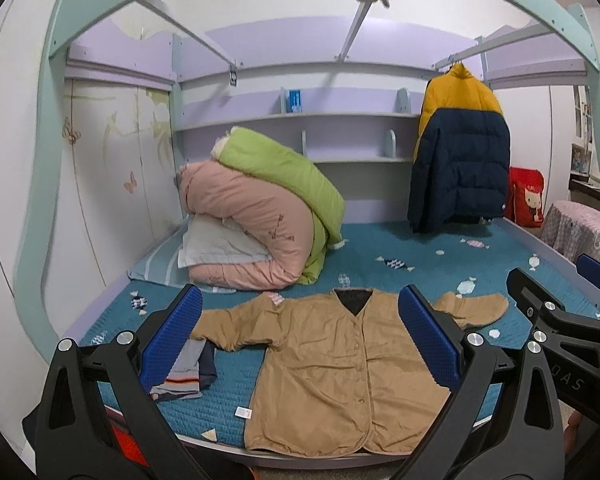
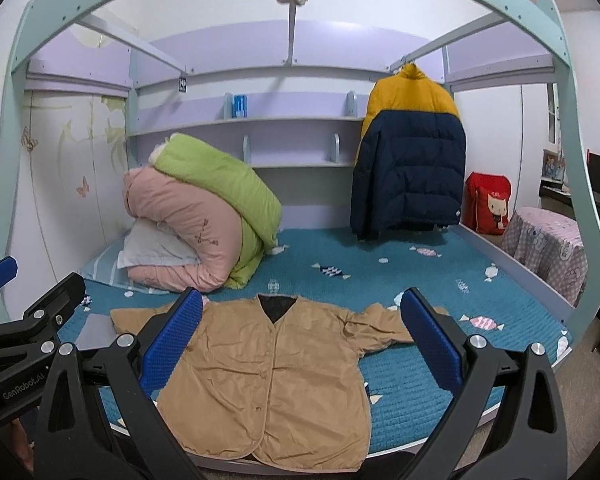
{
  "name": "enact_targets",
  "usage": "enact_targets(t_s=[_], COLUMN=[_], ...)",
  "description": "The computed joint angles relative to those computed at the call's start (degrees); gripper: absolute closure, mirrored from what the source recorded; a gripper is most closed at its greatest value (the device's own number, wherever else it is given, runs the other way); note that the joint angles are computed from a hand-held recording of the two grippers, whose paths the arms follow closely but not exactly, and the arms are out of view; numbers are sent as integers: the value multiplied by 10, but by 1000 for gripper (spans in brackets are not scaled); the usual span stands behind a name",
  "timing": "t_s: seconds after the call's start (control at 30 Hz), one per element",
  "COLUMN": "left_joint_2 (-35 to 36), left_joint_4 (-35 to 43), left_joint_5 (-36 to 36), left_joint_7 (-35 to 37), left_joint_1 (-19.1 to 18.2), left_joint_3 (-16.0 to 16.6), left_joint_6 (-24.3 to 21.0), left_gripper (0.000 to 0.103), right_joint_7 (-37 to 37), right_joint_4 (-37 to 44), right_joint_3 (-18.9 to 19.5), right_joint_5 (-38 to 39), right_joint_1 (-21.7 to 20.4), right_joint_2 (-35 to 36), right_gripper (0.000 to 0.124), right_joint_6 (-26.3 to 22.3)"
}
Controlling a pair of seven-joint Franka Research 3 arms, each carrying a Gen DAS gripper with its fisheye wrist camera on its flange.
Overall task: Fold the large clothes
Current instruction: 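Lower both tools toward the tan jacket's sleeves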
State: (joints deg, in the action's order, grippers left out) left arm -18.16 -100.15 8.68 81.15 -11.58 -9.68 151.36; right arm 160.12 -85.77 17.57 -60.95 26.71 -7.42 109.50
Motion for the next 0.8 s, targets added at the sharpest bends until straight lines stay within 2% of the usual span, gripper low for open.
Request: enact_targets(t_s=[0.53, 0.8], left_joint_2=[150, 264], left_joint_4=[100, 183], left_joint_5=[3, -22], left_joint_7=[9, 35], left_joint_1=[15, 29], left_joint_3=[-9, -7], left_joint_6=[-80, -144], left_gripper=[4, 4], right_joint_7=[-66, -124], right_joint_4=[61, 149], right_joint_3=[-79, -130], right_joint_5=[110, 192], right_joint_1=[13, 28], right_joint_2=[107, 220], right_gripper=[28, 28], right_joint_6=[38, 60])
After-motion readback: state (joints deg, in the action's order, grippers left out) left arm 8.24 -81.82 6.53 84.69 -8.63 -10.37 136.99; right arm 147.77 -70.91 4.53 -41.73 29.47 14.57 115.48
